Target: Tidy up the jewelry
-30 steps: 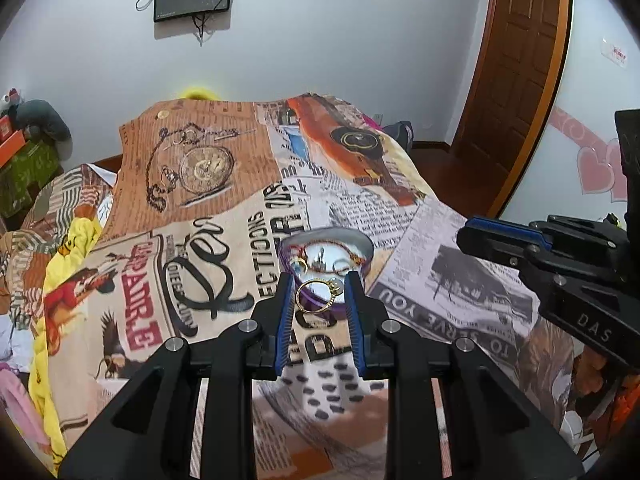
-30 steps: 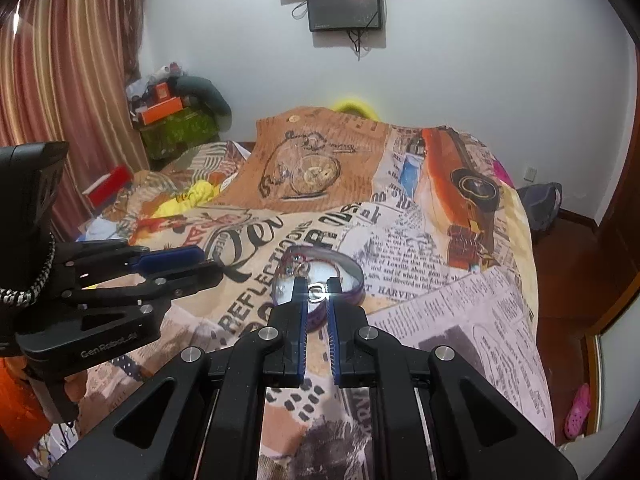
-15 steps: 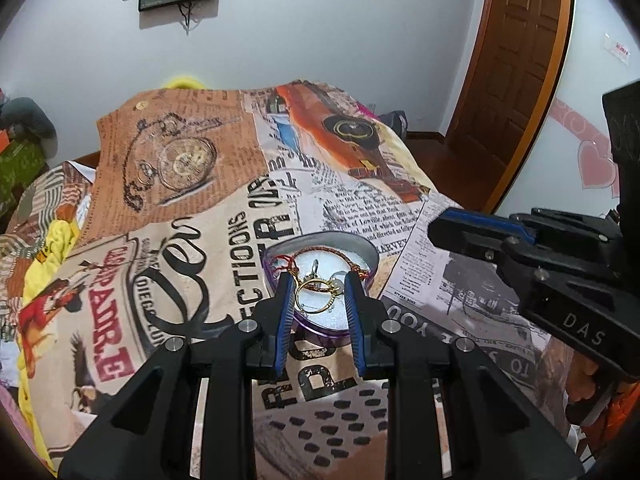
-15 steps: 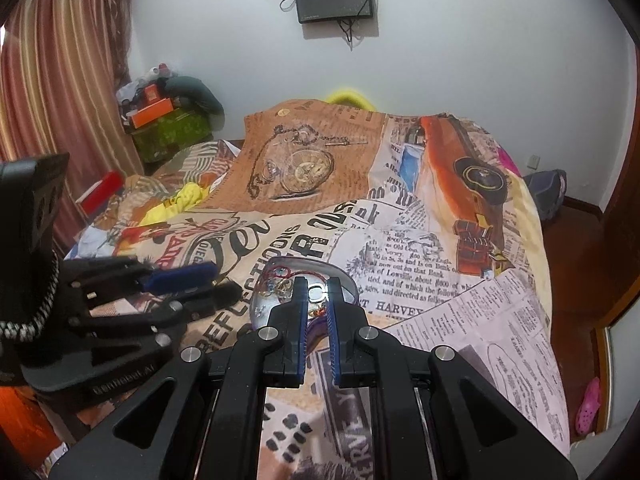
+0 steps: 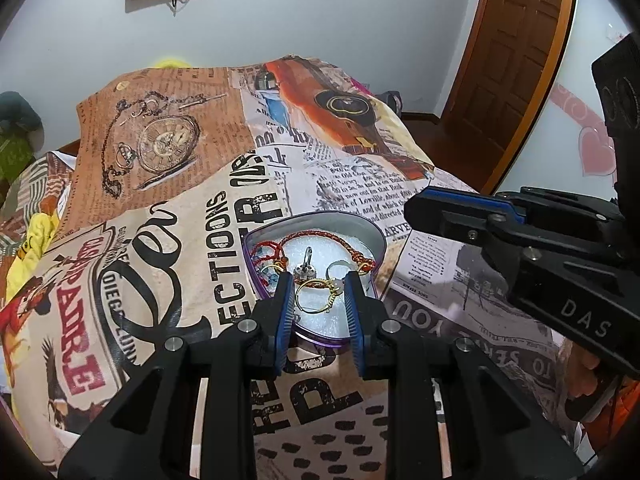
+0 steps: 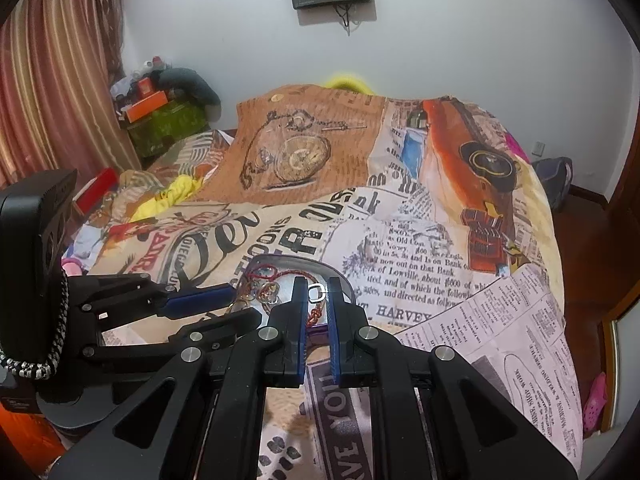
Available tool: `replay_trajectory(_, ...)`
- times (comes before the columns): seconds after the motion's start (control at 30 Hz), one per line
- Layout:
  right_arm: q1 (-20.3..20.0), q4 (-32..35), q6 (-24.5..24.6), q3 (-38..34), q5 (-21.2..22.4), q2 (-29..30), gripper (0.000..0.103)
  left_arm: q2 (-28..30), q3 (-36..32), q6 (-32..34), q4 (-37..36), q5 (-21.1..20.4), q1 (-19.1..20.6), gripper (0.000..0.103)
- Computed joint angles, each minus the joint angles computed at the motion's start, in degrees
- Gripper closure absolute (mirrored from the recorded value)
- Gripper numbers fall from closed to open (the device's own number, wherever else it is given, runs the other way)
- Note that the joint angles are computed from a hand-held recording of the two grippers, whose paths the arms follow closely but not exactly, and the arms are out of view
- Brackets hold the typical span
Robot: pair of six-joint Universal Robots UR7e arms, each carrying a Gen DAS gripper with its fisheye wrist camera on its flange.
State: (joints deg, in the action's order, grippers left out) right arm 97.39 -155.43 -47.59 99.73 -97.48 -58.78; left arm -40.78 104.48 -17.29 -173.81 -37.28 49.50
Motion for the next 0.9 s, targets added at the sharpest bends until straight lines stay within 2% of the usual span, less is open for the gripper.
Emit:
replay_trajectory(0.53,0.55,3.14,0.16,-1.84,-1.48,2.5,0.095,-0.21,0.62,-0.09,-0.66,0.01,0.42,0.078)
replay_trajectory(0.6,0.71,3.28,0.19,-2.07,-1.83,2.85,0.095,-0.48,1.09,-0.71,-0.71,0.82,0.27,0.076)
replay_trajectory(0.67,0.71,3.46,0.37,-2.18,-1.91,3.05,0.095,-1.01,2.07,-1.48,-1.17,1.85,-0.01,0.068)
replay_trajectory(0.9,1.02,6.5,1.05,-3.17,-3.63,3.94,0.094,-2.93,4.45,-4.0,-1.43,3.24,-0.15,0.068)
